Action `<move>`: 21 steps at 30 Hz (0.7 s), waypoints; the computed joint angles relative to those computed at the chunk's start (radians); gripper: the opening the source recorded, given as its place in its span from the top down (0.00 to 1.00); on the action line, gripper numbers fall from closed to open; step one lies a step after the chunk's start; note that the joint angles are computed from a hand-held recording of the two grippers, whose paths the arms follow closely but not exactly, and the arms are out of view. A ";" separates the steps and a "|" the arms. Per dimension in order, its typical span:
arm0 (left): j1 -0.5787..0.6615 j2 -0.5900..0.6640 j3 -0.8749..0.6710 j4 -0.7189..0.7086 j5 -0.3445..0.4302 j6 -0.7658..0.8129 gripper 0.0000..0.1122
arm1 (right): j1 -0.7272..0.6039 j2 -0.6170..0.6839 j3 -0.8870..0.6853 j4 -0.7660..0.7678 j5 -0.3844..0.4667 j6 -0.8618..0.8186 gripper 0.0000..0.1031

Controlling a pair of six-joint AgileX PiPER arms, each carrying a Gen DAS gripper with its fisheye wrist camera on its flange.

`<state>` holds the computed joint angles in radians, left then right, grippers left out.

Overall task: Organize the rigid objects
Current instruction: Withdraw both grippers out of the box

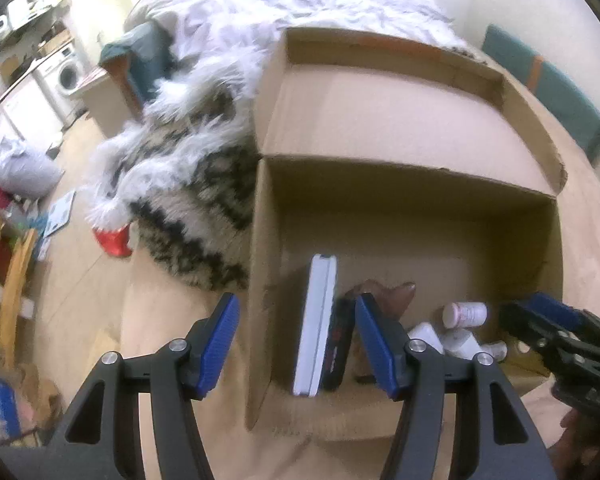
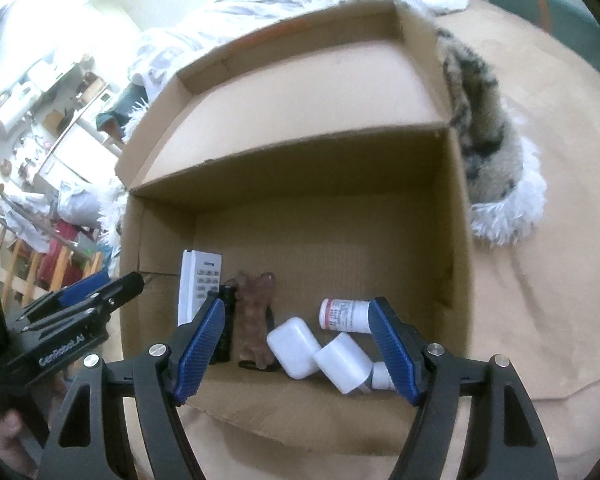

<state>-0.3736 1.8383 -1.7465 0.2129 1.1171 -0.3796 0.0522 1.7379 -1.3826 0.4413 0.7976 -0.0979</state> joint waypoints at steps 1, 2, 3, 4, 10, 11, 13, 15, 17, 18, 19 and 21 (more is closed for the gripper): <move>0.000 -0.006 0.000 -0.004 0.008 0.003 0.49 | 0.000 -0.014 0.007 -0.003 -0.003 -0.001 0.24; -0.001 -0.016 0.005 -0.008 0.013 0.005 0.49 | 0.000 -0.029 0.019 -0.007 -0.006 0.000 0.24; 0.000 -0.030 0.013 -0.009 0.016 0.007 0.49 | 0.001 -0.046 0.030 -0.010 -0.009 0.001 0.24; -0.003 -0.046 0.027 -0.006 0.017 0.005 0.49 | 0.002 -0.063 0.042 -0.014 -0.010 0.003 0.24; -0.011 -0.159 0.160 -0.011 0.016 0.003 0.49 | -0.006 -0.183 0.185 0.030 -0.027 -0.006 0.24; -0.014 -0.181 0.191 -0.012 0.011 -0.001 0.49 | -0.009 -0.196 0.205 0.045 -0.024 -0.015 0.24; -0.017 -0.216 0.246 -0.013 0.004 -0.009 0.49 | -0.001 -0.222 0.236 0.037 -0.027 -0.003 0.24; -0.018 -0.249 0.301 -0.021 0.000 -0.015 0.49 | 0.008 -0.247 0.264 0.022 -0.034 0.016 0.24; -0.021 -0.269 0.342 -0.025 0.000 -0.033 0.49 | 0.011 -0.267 0.297 0.033 -0.038 0.026 0.24; -0.021 -0.276 0.353 -0.030 0.002 -0.038 0.49 | 0.012 -0.276 0.317 0.041 -0.039 0.030 0.24; -0.020 -0.281 0.359 -0.035 0.003 -0.038 0.49 | 0.013 -0.282 0.331 0.046 -0.038 0.033 0.24; -0.025 -0.303 0.392 -0.037 -0.018 -0.037 0.49 | 0.016 -0.294 0.359 0.051 -0.036 0.042 0.24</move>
<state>-0.3989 1.5351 -1.3543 0.1763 1.0989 -0.4162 0.0687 1.4443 -1.0237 0.4926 0.7614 -0.0557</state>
